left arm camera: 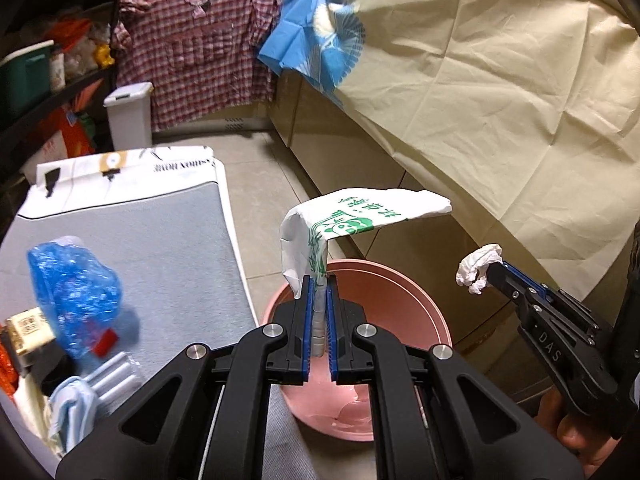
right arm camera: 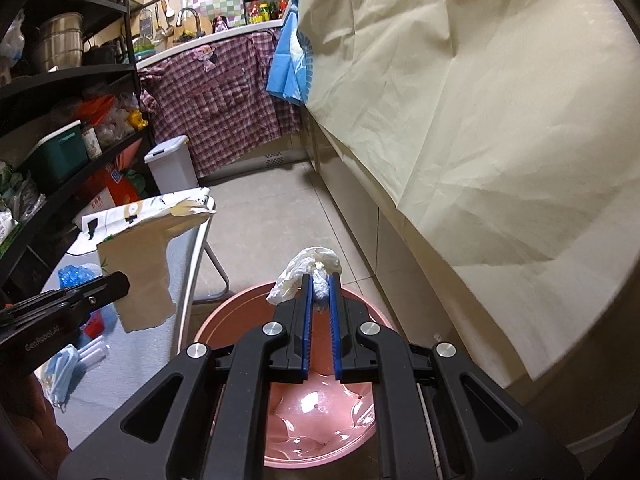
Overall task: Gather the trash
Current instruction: 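Carry the tissue and paper bag over the pink bin with both grippers, then open the left gripper dropping the paper bag while the right gripper releases the tissue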
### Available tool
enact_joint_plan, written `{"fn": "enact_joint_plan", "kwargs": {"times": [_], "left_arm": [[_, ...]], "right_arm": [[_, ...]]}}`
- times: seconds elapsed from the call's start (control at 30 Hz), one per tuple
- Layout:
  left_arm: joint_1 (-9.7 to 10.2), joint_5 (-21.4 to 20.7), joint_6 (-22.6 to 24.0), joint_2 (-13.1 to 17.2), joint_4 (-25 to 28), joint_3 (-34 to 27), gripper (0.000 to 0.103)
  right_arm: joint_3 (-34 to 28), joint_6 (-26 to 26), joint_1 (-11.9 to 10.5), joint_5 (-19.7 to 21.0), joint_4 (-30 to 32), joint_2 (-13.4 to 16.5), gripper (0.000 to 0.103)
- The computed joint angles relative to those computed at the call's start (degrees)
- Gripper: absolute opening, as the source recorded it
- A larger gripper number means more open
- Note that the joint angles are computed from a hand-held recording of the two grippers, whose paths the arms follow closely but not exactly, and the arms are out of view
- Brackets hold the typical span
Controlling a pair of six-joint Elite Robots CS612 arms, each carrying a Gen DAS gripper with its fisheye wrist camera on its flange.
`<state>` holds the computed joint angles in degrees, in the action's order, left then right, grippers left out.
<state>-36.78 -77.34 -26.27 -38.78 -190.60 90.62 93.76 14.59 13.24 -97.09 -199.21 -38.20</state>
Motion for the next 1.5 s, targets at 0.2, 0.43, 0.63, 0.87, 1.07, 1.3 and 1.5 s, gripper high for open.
{"fn": "enact_joint_plan", "kwargs": {"times": [0.2, 0.43, 0.63, 0.87, 1.07, 1.3, 1.5], "left_arm": [[0.16, -1.24, 1.09, 1.70, 1.96, -2.57, 0.006], [0.39, -2.56, 1.24, 2.74, 3.41, -4.05, 0.006], [0.39, -3.72, 2.06, 2.84, 4.02, -4.33, 0.007], [0.46, -3.46, 1.35, 2.30, 2.62, -3.46, 0.025], [0.41, -2.76, 1.40, 1.26, 1.17, -1.71, 0.025], [0.32, -1.92, 1.88, -1.07, -1.77, 2.13, 0.024], [0.13, 0.15, 2.86, -3.93, -4.35, 6.12, 0.024]], "right_arm": [[-1.36, -0.02, -0.12, 0.01, 1.96, 0.86, 0.008], [-2.39, 0.08, -0.25, 0.28, 3.52, 1.41, 0.009], [-3.07, 1.20, -0.31, -0.25, 5.52, 1.64, 0.014], [-3.56, 1.06, 0.01, -1.92, 5.67, 1.86, 0.048], [-3.09, 0.66, 0.12, -2.59, 3.29, 1.92, 0.048], [-2.03, -1.21, 0.63, -2.78, -0.59, 1.60, 0.048], [-0.83, -2.09, 1.19, -3.32, -2.82, 0.90, 0.048]]}}
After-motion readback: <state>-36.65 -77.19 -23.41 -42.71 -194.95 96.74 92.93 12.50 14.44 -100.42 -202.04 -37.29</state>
